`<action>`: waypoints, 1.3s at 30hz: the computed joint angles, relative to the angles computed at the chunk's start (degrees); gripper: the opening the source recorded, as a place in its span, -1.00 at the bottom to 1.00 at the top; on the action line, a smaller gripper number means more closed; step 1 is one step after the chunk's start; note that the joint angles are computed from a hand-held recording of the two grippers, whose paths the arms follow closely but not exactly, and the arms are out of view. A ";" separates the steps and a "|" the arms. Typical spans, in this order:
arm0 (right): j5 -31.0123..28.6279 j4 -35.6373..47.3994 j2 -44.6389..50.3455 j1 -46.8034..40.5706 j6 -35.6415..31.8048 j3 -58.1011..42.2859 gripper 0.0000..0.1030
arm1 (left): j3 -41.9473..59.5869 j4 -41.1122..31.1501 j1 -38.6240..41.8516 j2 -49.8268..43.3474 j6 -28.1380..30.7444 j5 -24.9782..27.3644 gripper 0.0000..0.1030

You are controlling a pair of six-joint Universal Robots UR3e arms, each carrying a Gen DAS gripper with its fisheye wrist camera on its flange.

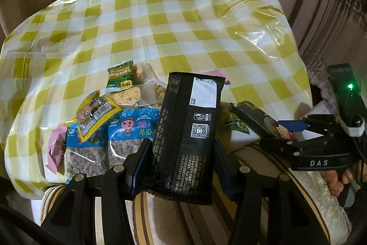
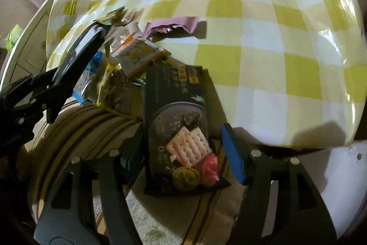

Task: Organize snacks
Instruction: 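Grasp the dark cracker pack with the right tool while the left tool lifts the black package, then carry both packages over the white box and open both tools to drop them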

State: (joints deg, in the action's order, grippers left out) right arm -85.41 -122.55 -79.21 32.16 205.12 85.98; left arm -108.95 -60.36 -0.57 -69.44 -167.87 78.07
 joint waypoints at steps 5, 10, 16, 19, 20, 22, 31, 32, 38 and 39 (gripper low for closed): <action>0.46 -1.53 0.20 -0.06 -1.79 0.71 0.06 | 0.33 -0.33 -0.09 -0.35 0.35 -0.14 0.04; -1.96 -3.88 -3.58 0.66 0.23 4.27 0.05 | 1.00 -0.79 -1.08 -0.65 0.71 -0.06 0.04; -4.24 -4.92 -14.23 -0.57 4.97 13.69 0.05 | 5.14 0.22 -7.70 -5.13 0.73 0.61 0.04; -6.34 -2.39 -23.07 -2.03 7.91 19.79 0.05 | 8.57 0.84 -12.70 -8.80 1.06 1.28 0.04; -6.90 -1.36 -24.99 -2.37 8.67 20.85 0.05 | 10.26 0.72 -14.62 -10.51 1.29 0.94 0.04; -8.21 2.09 -30.49 -3.91 9.83 23.78 0.05 | 14.37 0.01 -18.47 -14.53 1.89 -0.05 0.04; -8.99 17.79 -53.56 -12.94 15.58 36.42 0.05 | 40.93 -10.75 -34.20 -37.81 8.02 -2.80 0.04; -8.37 19.20 -55.84 -14.46 15.37 37.97 0.05 | 44.08 -12.54 -35.40 -40.34 8.34 -2.87 0.04; -1.37 25.75 -67.83 -26.27 8.60 47.23 0.05 | 76.36 -31.44 -41.79 -63.41 9.79 -1.01 0.04; 0.21 26.69 -69.15 -28.56 6.57 48.22 0.05 | 82.36 -34.96 -42.64 -67.05 9.80 -0.28 0.04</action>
State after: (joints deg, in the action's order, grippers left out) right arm -85.19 -95.86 -148.36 3.60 211.68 134.19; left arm -26.59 -95.32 -43.21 -136.48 -158.07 77.79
